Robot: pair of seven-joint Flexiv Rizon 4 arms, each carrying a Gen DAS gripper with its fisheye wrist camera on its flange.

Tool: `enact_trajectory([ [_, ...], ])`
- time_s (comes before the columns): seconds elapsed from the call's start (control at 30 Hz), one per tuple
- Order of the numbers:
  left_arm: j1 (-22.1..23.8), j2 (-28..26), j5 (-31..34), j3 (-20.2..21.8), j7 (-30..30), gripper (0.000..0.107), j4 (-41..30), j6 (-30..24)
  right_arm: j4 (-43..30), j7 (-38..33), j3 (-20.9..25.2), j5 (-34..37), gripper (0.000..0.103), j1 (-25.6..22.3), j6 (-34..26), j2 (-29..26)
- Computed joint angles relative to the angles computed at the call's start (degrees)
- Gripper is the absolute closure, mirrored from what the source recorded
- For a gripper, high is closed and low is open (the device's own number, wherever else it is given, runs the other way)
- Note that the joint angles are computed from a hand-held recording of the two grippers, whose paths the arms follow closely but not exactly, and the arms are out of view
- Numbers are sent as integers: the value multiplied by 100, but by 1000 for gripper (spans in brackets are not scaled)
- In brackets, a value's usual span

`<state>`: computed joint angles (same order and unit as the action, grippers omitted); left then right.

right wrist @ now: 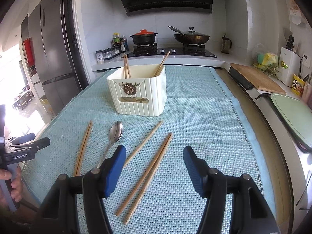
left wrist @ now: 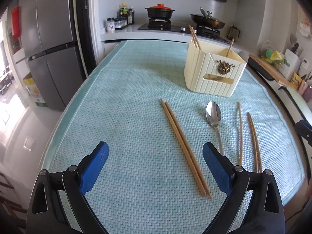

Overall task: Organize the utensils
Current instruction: 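Withdraw both tools from the holder back over the loose chopsticks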

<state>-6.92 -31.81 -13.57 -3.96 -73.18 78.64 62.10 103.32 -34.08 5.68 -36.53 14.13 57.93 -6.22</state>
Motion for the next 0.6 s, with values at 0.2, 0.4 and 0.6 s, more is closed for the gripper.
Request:
enact_trajectory([
  [0.2, -1, -64, 58, 59, -57, 10, 36, -154, 37, -69, 11, 317, 41, -27, -25, -61],
  [0.4, 22, -290, 27, -3, -13, 10, -267, -508, 87, -264, 45, 734, 41, -58, 7, -94],
  [0.6, -112, -684, 194, 120, -221, 10, -848, -843, 143, -354, 55, 933, 42, -39, 14, -107],
])
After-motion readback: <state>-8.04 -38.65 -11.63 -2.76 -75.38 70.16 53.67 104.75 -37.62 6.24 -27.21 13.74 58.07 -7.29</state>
